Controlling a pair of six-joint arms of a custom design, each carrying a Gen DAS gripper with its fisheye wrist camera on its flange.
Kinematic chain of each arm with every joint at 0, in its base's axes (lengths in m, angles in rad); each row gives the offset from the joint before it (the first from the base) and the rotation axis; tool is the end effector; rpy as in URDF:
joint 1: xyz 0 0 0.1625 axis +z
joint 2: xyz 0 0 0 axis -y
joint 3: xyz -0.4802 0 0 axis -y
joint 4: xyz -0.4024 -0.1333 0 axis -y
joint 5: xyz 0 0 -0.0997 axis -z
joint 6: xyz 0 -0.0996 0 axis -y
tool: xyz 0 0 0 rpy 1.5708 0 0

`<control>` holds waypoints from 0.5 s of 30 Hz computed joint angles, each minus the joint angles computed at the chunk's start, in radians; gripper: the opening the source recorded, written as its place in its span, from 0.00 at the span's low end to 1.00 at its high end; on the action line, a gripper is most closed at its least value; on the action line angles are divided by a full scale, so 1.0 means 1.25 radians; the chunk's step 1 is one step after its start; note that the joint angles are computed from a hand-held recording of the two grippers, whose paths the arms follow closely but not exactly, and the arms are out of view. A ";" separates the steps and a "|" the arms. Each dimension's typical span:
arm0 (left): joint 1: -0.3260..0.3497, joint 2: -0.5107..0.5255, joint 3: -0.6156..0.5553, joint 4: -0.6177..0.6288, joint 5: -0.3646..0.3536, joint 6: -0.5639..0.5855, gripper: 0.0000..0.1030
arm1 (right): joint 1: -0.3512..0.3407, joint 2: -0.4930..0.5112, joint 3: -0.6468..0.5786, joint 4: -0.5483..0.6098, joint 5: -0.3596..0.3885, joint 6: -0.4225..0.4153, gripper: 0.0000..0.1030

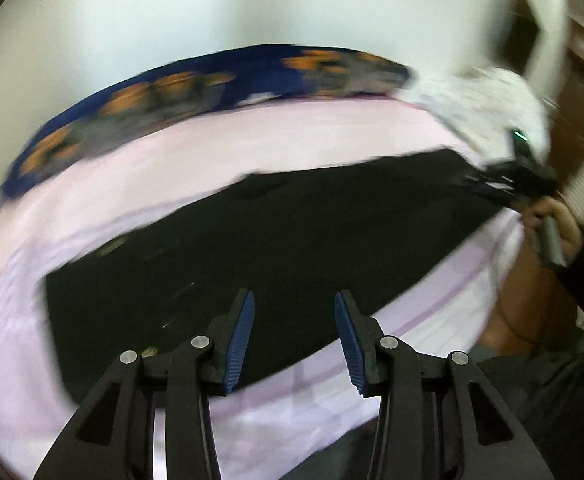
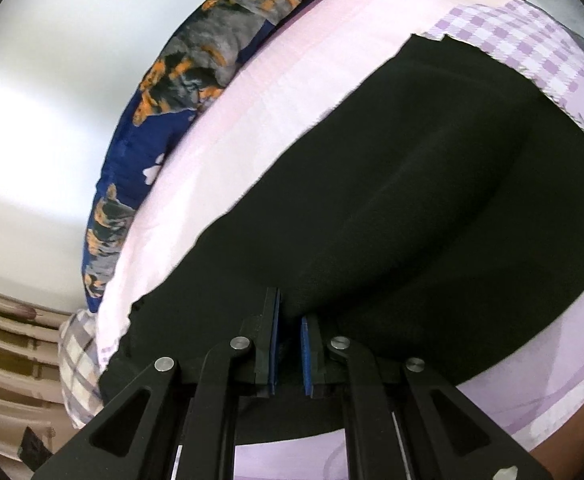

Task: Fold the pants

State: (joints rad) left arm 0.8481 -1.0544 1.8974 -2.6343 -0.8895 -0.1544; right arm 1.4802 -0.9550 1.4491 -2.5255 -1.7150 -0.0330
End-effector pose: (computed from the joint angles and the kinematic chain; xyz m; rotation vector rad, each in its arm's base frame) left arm -0.2624 -0.5939 0.2259 0.6169 2.4680 -0.6374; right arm 0.0493 -0.7724 0.3197 -0.1325 -2.8949 0.6651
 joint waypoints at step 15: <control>-0.002 0.290 -0.183 -0.029 -0.059 0.190 0.42 | 0.004 0.017 -0.068 0.081 0.049 0.028 0.07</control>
State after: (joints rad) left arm 0.8459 -0.6917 1.6692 -2.6709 -0.9628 0.0830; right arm 1.4850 -0.9331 1.3642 -2.4238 -1.6531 0.0023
